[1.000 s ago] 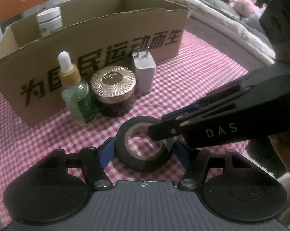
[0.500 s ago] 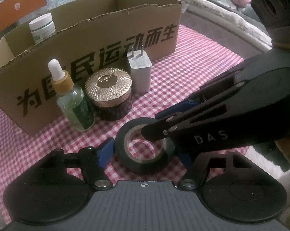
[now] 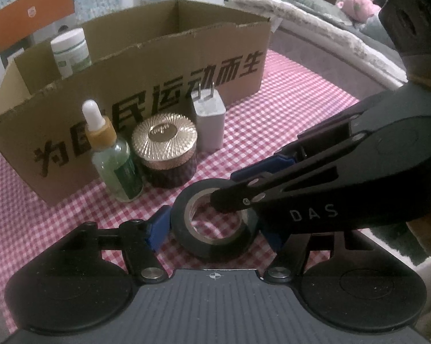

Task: Organize rigid objects
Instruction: 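Lift the tape roll with the right gripper and carry it toward the box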

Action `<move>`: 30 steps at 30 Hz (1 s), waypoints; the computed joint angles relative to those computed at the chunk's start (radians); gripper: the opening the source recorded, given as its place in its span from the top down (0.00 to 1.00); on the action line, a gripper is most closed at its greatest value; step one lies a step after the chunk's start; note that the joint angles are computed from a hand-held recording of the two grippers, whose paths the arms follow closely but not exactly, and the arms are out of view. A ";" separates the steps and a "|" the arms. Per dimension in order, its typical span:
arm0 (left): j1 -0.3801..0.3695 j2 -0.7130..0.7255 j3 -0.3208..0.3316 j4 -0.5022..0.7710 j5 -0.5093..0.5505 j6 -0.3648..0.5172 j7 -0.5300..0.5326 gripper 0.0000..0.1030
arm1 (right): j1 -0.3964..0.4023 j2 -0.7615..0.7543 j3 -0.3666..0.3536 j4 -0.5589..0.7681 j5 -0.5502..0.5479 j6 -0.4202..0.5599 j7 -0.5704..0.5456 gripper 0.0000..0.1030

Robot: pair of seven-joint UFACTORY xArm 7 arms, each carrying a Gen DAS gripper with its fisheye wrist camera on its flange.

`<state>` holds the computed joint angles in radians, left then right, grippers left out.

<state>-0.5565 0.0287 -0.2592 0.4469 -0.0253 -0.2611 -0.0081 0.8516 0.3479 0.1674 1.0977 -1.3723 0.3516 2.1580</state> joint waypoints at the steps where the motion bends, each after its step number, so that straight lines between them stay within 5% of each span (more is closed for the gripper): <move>1: -0.004 -0.007 0.000 -0.004 -0.011 -0.003 0.007 0.35 | 0.004 -0.006 0.001 -0.002 0.002 0.010 -0.003 0.78; 7: -0.014 -0.052 -0.037 -0.029 -0.137 -0.036 0.092 0.35 | 0.014 -0.045 0.020 -0.019 -0.005 0.067 -0.004 0.78; 18: 0.049 -0.147 -0.216 -0.030 -0.446 -0.097 0.343 0.35 | 0.005 -0.149 0.084 -0.044 -0.031 0.196 -0.039 0.78; 23: 0.115 -0.160 -0.305 0.022 -0.572 -0.115 0.474 0.35 | -0.025 -0.200 0.106 -0.042 -0.036 0.227 -0.117 0.78; 30: 0.156 -0.106 -0.321 0.168 -0.712 -0.097 0.677 0.35 | -0.107 -0.238 0.102 -0.008 -0.022 0.177 -0.280 0.78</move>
<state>-0.4002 -0.0776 -0.5803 0.6148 -0.7368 -0.3576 0.6686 0.7450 0.1096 0.2695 1.0899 -1.3942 0.5281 1.8779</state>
